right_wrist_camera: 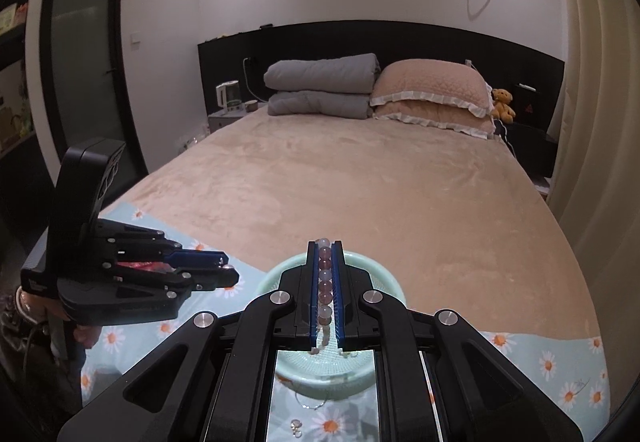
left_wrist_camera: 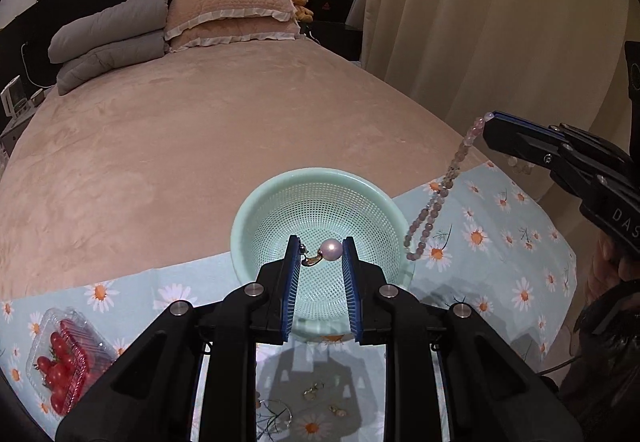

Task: Organize jewelry
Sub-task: 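Lower the pearl earring and pink bracelet into the colander and release both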

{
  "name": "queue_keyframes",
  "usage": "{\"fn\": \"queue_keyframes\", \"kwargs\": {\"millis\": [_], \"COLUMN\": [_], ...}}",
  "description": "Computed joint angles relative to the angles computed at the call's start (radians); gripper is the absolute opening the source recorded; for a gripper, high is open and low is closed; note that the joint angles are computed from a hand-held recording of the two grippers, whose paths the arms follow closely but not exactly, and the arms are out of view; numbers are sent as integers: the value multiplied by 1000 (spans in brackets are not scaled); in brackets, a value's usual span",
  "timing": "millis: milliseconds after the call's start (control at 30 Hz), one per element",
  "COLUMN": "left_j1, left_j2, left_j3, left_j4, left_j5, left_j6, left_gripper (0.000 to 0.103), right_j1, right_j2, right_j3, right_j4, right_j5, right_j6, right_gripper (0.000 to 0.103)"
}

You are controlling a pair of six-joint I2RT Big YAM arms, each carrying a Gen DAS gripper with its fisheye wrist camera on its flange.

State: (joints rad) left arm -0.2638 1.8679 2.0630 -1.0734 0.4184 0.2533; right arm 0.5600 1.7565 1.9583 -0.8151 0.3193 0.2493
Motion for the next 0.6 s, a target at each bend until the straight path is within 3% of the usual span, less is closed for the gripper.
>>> {"fn": "queue_keyframes", "kwargs": {"millis": [300, 600], "left_j1": [-34, -44], "left_j2": [186, 240], "left_j3": [124, 142], "left_j4": [-73, -80], "left_j5": [-33, -49], "left_j6": [24, 35], "left_gripper": [22, 22], "right_j1": [-69, -82], "right_j2": [129, 166], "right_j3": [-36, -89], "right_j4": [6, 47], "right_j5": [-123, -180], "right_j6": [73, 120], "right_gripper": [6, 6]}}
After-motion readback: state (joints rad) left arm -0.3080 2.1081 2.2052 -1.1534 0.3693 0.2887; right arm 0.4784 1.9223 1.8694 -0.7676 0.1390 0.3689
